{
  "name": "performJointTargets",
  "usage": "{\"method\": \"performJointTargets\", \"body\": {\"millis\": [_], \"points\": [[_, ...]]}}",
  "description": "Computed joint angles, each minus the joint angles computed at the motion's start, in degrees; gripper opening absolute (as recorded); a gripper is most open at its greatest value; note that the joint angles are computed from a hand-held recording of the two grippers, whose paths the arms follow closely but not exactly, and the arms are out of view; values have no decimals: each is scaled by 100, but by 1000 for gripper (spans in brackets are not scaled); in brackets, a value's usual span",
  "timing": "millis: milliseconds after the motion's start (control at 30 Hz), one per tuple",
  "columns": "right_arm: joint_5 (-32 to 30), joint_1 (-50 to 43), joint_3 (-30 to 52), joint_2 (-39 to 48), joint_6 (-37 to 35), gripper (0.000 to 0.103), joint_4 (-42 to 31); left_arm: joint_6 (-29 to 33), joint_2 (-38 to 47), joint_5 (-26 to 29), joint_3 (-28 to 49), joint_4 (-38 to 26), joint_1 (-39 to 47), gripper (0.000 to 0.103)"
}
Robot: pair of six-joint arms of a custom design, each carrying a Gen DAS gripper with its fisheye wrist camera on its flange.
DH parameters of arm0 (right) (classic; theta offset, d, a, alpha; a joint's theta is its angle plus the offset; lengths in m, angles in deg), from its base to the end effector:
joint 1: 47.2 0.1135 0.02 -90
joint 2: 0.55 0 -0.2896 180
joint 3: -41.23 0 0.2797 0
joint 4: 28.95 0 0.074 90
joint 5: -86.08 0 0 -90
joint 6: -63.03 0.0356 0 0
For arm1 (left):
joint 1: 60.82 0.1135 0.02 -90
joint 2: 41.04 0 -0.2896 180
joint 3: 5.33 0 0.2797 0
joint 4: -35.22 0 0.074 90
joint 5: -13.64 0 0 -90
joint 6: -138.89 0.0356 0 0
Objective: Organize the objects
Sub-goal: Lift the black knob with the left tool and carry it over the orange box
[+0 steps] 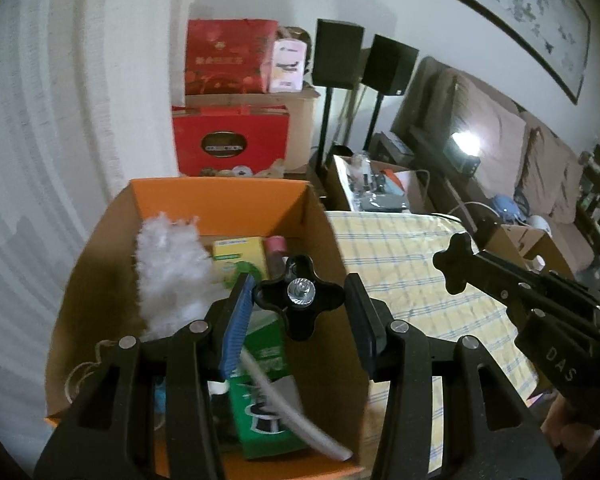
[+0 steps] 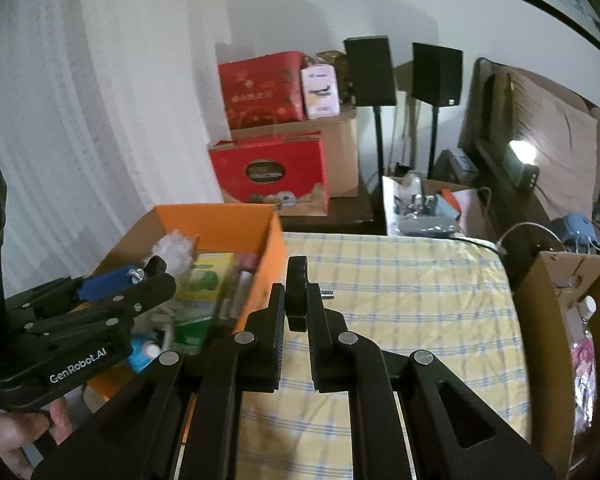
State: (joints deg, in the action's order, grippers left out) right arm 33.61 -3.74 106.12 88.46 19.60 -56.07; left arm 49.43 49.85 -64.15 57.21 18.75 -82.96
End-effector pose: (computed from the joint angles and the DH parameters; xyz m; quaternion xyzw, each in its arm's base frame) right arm 0.2576 0.2142 0.2090 0.1309 0.8900 0.0077 0.4367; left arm 0.3193 -0.1381 0.1936 0.2206 0.8921 -0.1680 0.3568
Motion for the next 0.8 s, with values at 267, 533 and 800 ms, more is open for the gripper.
{"method": "performJointTargets", "body": {"millis": [267,533,800], "points": [[-322,130,437,571,-85,9,252,310,55,300,11,-206,572,43],[-703,162,768,1077,-159,9,485,525,260,351,85,-228,1019,43],[-944,150,1066,1541,-144,9,542,670,666,364,261,-171,1448,43]]}}
